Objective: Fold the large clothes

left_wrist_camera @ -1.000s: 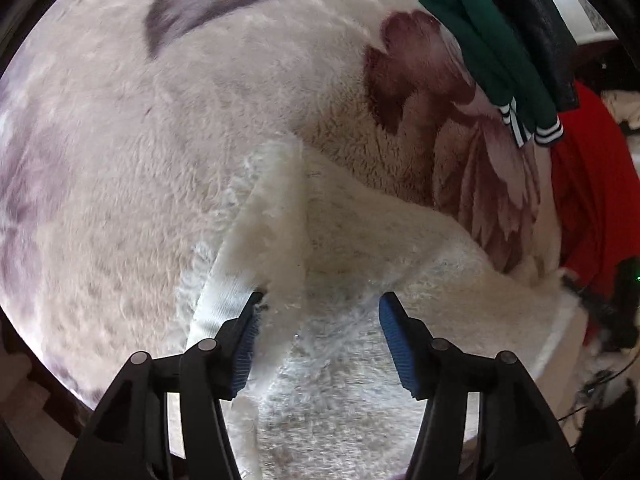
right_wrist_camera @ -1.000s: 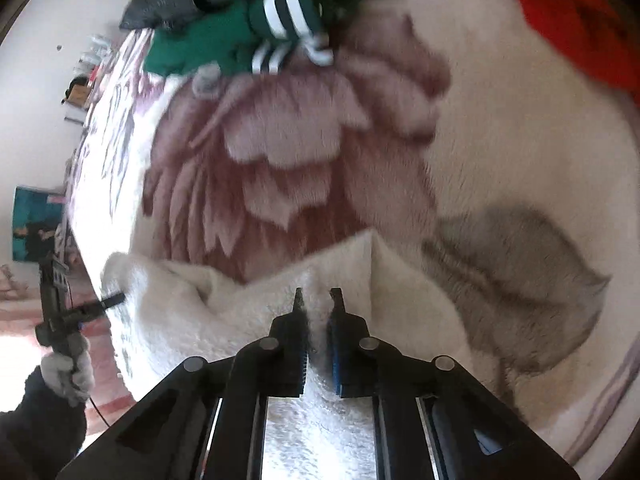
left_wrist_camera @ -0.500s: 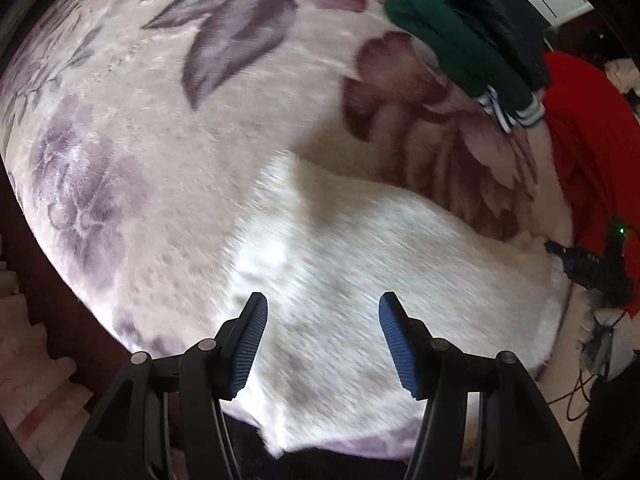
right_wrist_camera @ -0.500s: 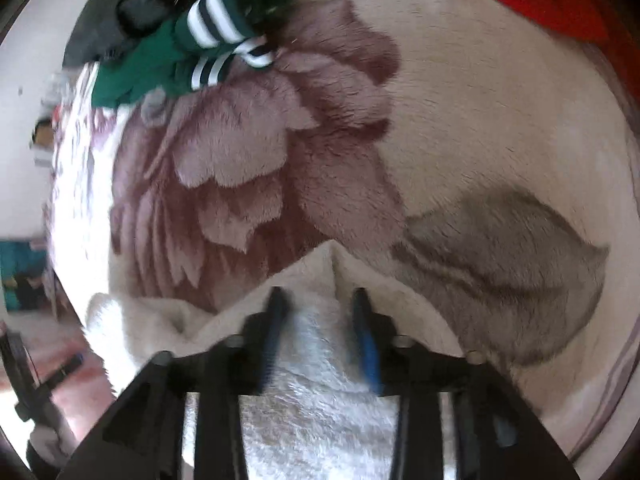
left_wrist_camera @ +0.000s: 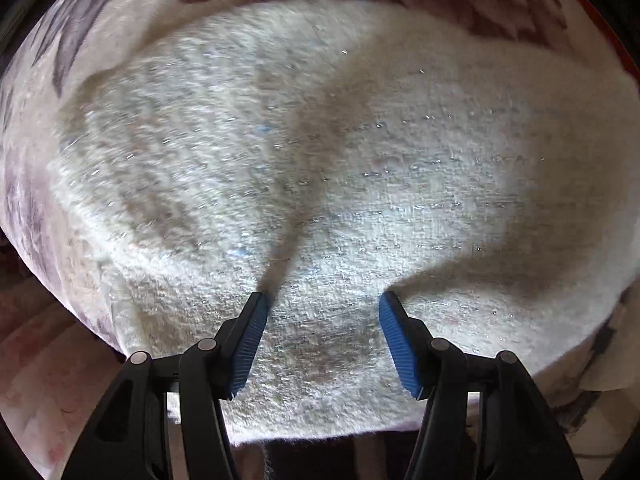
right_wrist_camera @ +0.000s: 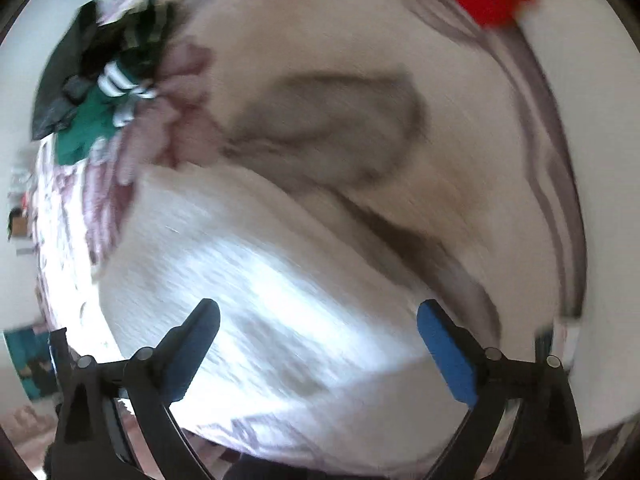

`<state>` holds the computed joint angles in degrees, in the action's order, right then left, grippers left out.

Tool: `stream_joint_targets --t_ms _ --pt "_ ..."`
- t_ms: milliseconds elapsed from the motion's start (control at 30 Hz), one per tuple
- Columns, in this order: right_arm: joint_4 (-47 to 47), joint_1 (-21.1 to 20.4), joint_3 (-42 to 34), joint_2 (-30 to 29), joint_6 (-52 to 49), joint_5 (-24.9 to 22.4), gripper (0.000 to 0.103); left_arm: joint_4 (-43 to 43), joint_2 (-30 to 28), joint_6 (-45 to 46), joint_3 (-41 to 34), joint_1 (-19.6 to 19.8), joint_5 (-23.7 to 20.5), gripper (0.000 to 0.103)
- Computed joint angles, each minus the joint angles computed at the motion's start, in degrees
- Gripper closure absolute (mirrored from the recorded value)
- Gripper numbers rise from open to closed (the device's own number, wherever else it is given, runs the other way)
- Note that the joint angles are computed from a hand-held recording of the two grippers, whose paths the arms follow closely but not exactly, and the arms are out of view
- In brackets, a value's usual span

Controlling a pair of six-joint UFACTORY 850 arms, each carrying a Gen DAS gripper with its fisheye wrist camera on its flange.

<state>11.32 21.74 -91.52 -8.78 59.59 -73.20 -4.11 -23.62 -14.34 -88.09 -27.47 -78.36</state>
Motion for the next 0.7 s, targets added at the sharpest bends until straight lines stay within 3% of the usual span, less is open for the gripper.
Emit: stream_joint_targets --t_ms 167,367,433,467,567,633,700 --pt "6.5 2.0 15.2 10.2 8.6 9.8 0.002 0.1 -1.8 0.3 -0.2 0.0 -0.1 0.041" --pt "11.1 6.2 26.0 17.1 14.5 24.4 0.002 -1.7 -5.2 1.7 -2.9 0.5 -3.2 0.028" --pt "12.7 7.7 30.4 19.4 15.0 32.5 0.0 -4.4 -5.8 3.0 -3.0 1.0 -3.3 0.004" --pt "12.6 8.2 31.7 19.9 15.8 35.2 0.0 -6.0 -6.3 4.2 -3.2 1.2 -3.4 0.0" --pt "14.2 9.3 37.1 21.7 16.9 47.0 0.0 -4.9 -6.1 3.4 -3.6 0.8 -3.6 0.001" --pt "17.6 9.7 40.2 22.4 14.6 54.6 0.0 -3.7 -5.5 2.3 -4.7 -0.2 -3.2 0.01" --pt "20.7 9.6 42.0 22.4 11.7 59.1 0.0 -4.0 -2.9 2.5 -5.3 -1.0 -1.1 0.016"
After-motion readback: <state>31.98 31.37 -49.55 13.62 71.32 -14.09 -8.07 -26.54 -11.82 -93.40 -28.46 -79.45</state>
